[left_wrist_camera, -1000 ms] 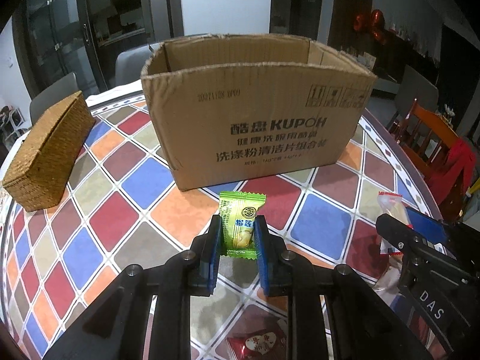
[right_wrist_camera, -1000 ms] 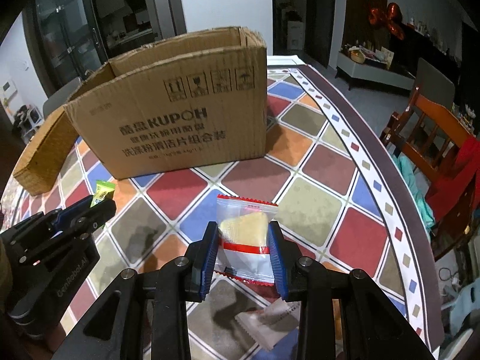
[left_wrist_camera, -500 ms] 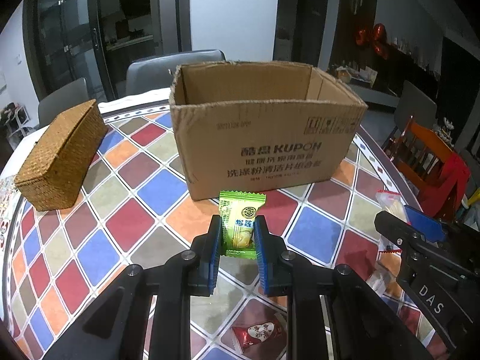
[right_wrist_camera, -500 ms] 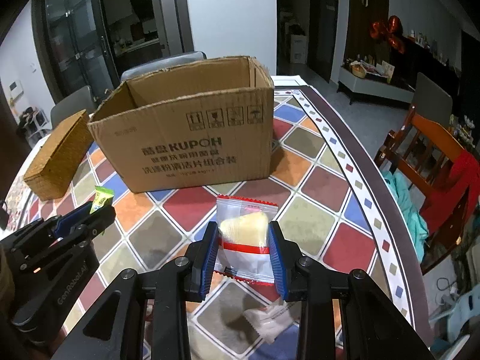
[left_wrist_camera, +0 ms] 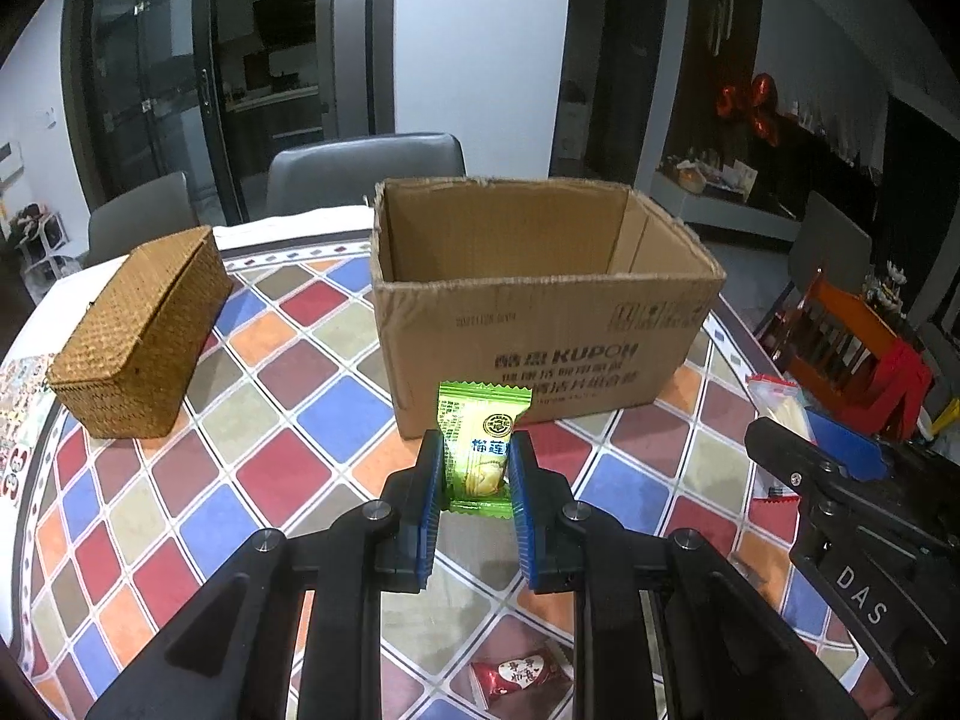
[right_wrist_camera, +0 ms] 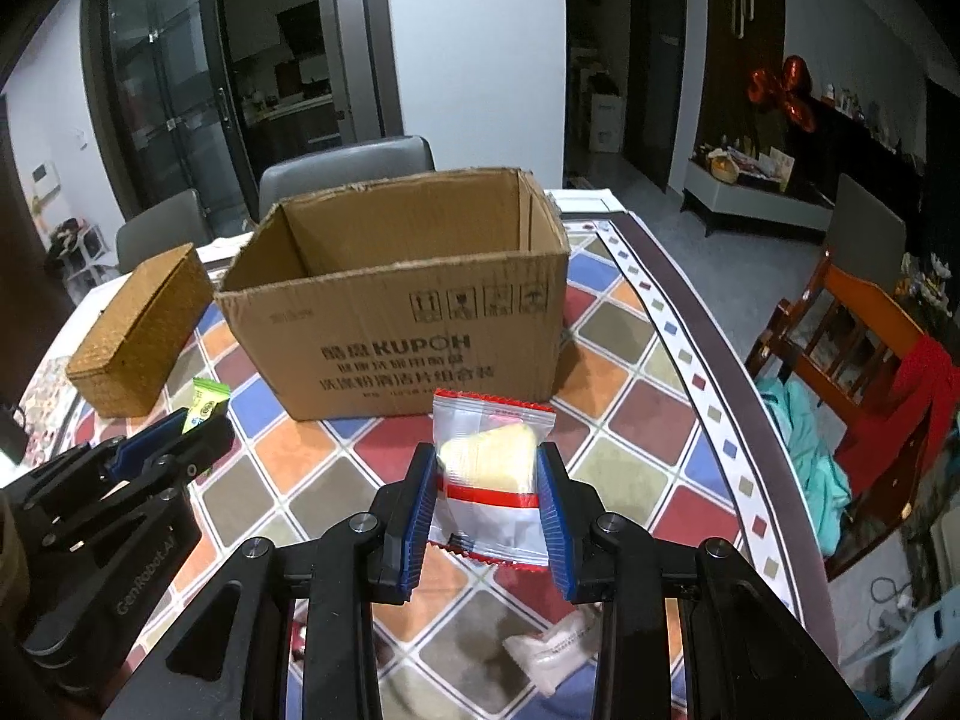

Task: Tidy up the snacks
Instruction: 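Lift both held snacks and carry them over the cardboard box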

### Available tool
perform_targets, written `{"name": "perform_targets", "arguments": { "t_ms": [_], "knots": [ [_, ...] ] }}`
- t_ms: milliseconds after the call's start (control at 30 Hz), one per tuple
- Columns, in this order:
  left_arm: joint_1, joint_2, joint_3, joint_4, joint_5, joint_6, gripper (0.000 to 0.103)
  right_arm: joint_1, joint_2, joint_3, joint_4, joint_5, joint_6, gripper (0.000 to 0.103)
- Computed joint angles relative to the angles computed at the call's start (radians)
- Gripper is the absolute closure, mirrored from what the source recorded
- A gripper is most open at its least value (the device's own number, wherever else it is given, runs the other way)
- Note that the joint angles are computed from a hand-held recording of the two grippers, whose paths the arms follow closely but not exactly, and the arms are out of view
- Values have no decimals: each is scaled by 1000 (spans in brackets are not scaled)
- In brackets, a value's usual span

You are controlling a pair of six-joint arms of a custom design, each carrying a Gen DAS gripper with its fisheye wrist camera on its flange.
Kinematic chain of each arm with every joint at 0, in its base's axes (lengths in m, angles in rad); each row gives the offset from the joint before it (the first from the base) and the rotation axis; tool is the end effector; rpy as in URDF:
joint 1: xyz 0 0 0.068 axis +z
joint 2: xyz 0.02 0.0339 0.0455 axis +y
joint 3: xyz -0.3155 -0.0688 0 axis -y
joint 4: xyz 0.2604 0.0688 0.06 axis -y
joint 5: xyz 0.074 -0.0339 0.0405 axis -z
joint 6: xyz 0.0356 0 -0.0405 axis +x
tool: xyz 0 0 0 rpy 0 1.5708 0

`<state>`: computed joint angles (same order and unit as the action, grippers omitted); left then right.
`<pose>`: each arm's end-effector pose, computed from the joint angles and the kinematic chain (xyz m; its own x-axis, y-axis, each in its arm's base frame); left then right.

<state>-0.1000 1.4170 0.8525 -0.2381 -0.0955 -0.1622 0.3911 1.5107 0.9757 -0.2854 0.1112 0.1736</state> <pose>0.2987 -0.0266 0.2580 -0.7116 -0.0902 -0.6968 -0.0825 0.9956 -0.0445 0.3068 0.1222 0.2673 -0.7194 -0.1109 -0.6857 -0.1875 0.9815 0.0378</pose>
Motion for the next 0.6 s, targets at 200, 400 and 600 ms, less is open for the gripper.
{"name": "perform_targets", "arguments": {
  "t_ms": [200,400,600],
  "knots": [
    [9,-10,45,-29,-4,7,81,-1,2,48,-17,-2,-10,69],
    [19,5,96,-51,-4,12,81,-7,20,98,-26,-12,-22,69],
    [20,27,134,-59,-10,16,81,-17,45,151,-34,-25,-32,69]
  ]
}}
